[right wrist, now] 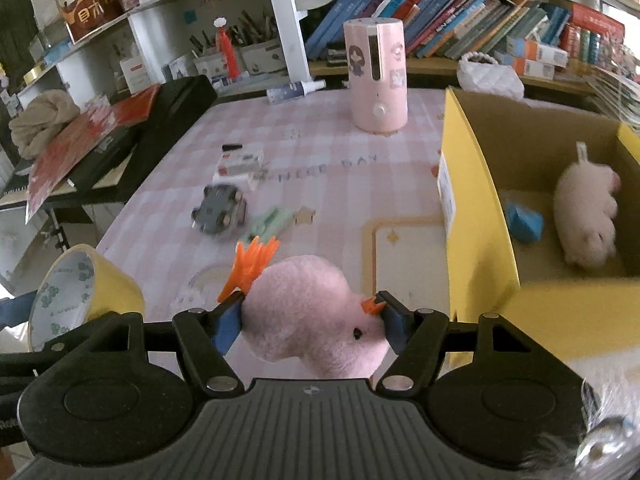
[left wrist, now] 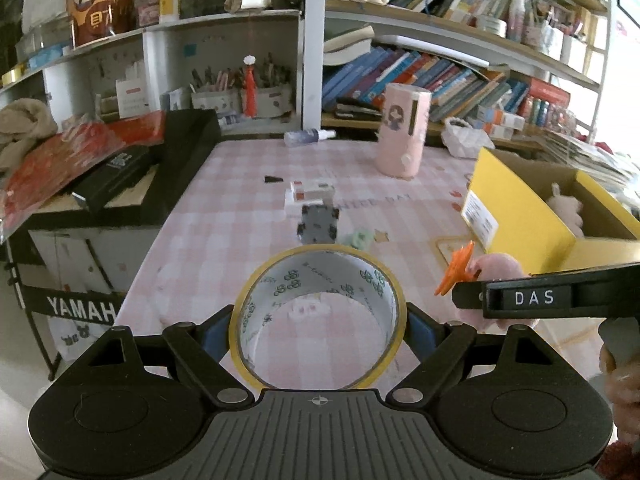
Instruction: Organize objects
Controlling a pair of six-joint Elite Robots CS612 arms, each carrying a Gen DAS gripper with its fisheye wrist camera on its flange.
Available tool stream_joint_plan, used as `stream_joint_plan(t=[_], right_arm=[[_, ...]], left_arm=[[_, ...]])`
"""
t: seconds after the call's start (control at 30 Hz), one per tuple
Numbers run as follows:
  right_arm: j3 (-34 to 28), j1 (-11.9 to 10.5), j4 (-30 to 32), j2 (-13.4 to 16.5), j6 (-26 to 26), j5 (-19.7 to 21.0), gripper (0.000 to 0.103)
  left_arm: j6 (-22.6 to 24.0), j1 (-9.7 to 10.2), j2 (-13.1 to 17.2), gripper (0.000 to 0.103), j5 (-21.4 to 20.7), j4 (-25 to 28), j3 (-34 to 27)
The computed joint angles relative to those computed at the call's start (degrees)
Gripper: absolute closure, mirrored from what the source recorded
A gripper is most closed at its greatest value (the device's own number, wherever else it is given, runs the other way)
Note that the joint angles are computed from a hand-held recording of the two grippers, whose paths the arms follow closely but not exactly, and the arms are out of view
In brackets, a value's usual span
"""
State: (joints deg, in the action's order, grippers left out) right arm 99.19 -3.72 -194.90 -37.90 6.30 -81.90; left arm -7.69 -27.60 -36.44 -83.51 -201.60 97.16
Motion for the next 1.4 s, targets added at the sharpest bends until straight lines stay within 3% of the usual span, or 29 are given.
stream_joint_plan(t=[0.33, 0.57, 0.9, 1.4], right_arm=[[9.0, 0.6, -6.0, -2.6, 5.7, -1.4, 0.036], [14.2, 0.6, -10.6, -4.0, 9.8, -4.4, 0.036], [18.7, 0.0, -14.8, -5.6, 14.1, -10.7, 0.036], [22.4, -2.4, -17.0, -6.5, 20.8, -15.6, 0.036]], left_arm=[[3.7, -0.93, -2.4, 0.016, -1.7, -4.8, 7.0], [6.4, -1.42, -3.1, 0.016, -5.1, -6.8, 9.0], [10.3, -2.43, -2.7, 0.016, -10.3, -8.8, 8.8], [16.5, -4.24, -1.9, 0.016, -16.0, -6.7, 6.2]])
